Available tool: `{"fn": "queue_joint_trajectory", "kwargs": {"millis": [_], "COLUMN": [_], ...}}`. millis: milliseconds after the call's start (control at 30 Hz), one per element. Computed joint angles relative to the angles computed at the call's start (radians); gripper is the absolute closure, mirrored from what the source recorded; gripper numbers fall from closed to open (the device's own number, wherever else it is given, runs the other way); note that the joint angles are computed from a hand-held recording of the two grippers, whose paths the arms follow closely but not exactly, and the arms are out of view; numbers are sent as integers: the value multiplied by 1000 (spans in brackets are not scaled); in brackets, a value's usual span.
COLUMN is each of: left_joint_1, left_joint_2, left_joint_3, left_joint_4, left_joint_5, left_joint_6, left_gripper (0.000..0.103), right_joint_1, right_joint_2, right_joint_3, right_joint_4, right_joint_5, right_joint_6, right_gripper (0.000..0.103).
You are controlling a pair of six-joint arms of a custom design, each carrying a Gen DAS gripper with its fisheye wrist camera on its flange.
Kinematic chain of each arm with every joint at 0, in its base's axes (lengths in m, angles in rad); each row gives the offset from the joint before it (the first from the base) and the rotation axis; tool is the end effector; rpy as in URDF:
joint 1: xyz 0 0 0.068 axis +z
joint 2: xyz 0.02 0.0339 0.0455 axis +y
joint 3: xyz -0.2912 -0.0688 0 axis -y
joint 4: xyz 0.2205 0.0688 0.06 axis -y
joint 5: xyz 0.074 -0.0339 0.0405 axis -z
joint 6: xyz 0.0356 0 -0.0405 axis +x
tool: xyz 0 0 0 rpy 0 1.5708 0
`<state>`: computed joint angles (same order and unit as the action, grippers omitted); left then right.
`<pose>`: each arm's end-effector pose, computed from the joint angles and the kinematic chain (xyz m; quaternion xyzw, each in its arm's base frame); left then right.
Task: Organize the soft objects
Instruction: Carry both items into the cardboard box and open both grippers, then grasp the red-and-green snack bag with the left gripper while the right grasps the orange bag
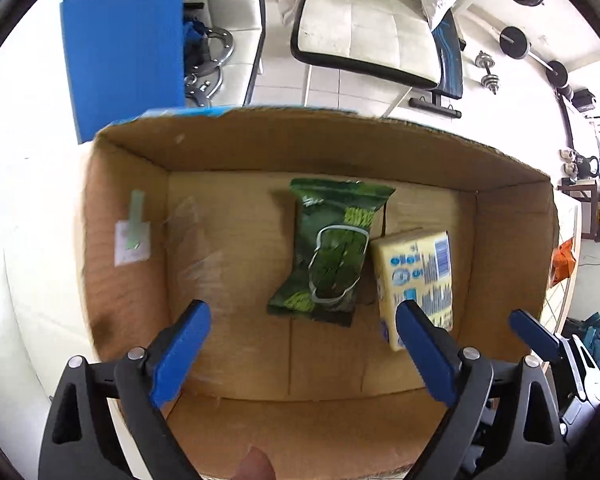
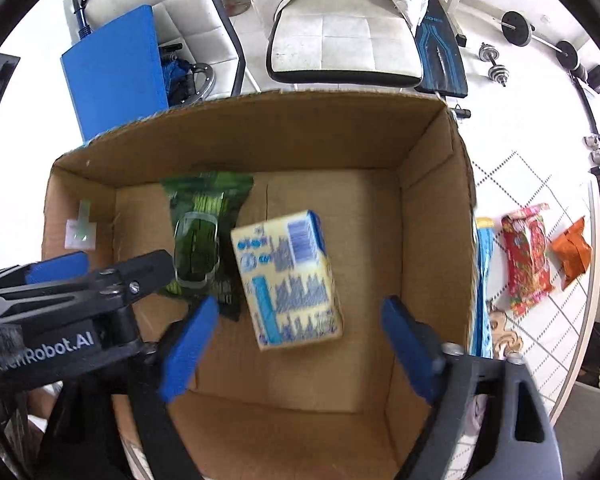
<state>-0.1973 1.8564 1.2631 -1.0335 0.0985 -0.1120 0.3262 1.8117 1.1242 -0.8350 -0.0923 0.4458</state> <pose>0.3055 -0.0646 0.2101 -0.0412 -0.9975 0.0443 0.0352 0.2862 0.1003 0.1934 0.0586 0.9969 0.0518 0.0050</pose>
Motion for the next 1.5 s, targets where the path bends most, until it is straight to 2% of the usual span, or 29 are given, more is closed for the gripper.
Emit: {"fn": "queue_joint_trajectory", "kwargs": {"millis": [100, 300, 433, 767, 967, 1067, 1100, 1167, 1233, 1300, 1400, 1500], "left_joint_1": [17, 24, 30, -70, -218, -338, -396, -496, -605, -675, -738, -763], "left_joint_2": [-67, -270, -407, -650, -691, -679, -659, -613, -534, -443, -269, -74], "left_joint_3": [-56, -200, -263, -218, -138, -67, -31, 32, 107, 174, 277, 388], "left_joint_4": [9, 30, 2, -177, -279, -327, -343, -357, -354, -330, -265, -208], "left_joint_5": [4, -37, -56, -95, -154, -188, -202, -218, -226, -216, -155, -68], "left_joint_6": [11, 19, 31, -64, -226, -342, -393, -478, -555, -594, -613, -618], "left_gripper": [8, 8, 8, 8, 8, 8, 8, 8, 8, 8, 8, 8], "right_joint_1": [34, 108, 153, 266, 252, 150, 62, -160, -411, -662, -1022, -1196], "right_joint_2": [-61, -174, -275, -512, -608, -669, -695, -715, -714, -670, -540, -366], "right_joint_3": [-38, -118, -154, -120, -104, -98, -92, -80, -54, -23, 27, 92], "right_joint_4": [-24, -41, -77, -268, -332, -377, -406, -467, -538, -578, -566, -486], "right_joint_5": [8, 24, 40, 99, 74, 17, -21, -121, -155, -145, -138, -91], "right_joint_6": [17, 76, 127, 222, 194, 107, 39, -169, -377, -575, -887, -1027], "right_gripper": [2, 2, 2, 2, 2, 2, 2, 2, 2, 2, 2, 2]}}
